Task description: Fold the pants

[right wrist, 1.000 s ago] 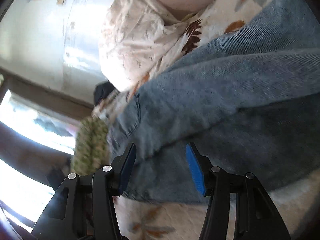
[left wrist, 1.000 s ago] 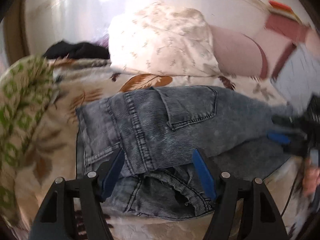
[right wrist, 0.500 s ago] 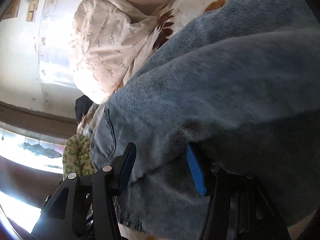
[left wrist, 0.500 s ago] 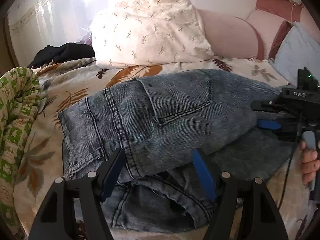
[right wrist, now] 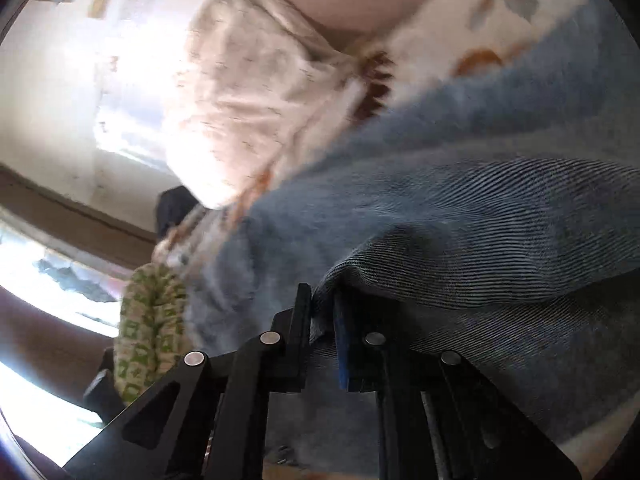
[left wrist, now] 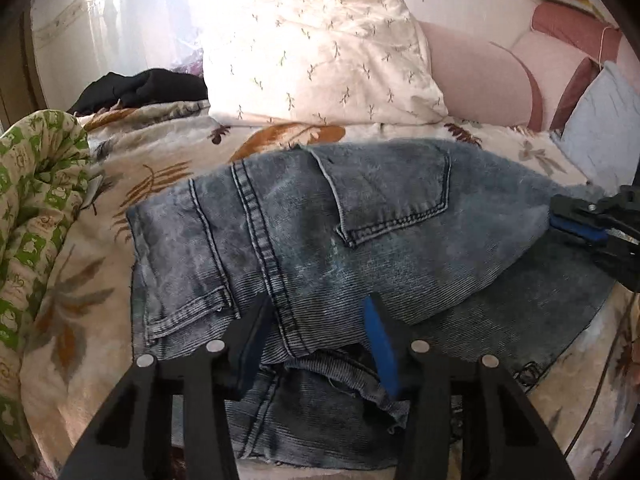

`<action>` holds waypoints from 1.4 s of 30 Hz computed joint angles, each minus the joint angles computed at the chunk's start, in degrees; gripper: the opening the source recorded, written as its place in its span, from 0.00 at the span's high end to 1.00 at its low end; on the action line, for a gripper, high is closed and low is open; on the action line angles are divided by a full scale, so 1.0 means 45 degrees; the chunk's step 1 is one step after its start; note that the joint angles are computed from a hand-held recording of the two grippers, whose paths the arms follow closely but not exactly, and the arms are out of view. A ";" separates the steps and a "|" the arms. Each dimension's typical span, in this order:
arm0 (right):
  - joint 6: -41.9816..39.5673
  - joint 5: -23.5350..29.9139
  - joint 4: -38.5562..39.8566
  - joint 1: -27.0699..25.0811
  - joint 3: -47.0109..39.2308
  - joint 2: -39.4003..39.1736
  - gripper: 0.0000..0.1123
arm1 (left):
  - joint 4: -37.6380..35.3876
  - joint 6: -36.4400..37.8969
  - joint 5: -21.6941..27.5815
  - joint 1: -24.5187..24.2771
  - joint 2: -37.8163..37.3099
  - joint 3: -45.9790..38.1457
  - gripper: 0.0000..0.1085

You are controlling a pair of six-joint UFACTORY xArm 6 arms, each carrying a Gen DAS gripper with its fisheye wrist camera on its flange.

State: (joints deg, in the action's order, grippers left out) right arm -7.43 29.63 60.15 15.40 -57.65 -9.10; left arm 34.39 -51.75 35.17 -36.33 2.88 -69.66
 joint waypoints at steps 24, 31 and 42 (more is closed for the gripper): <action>0.0324 0.0520 0.0382 0.0565 -0.0660 0.1562 0.83 | -0.0951 0.1004 0.0859 0.0460 -0.1443 0.1122 0.29; -0.0385 -0.0097 0.0258 0.1417 -0.0505 0.0418 0.91 | -0.1309 0.0960 0.0806 0.1545 -0.2821 0.2535 0.29; -0.0108 0.0814 0.0658 0.2010 0.0758 -0.1772 0.92 | -0.0601 0.0437 0.1042 0.1953 -0.4270 0.4025 0.29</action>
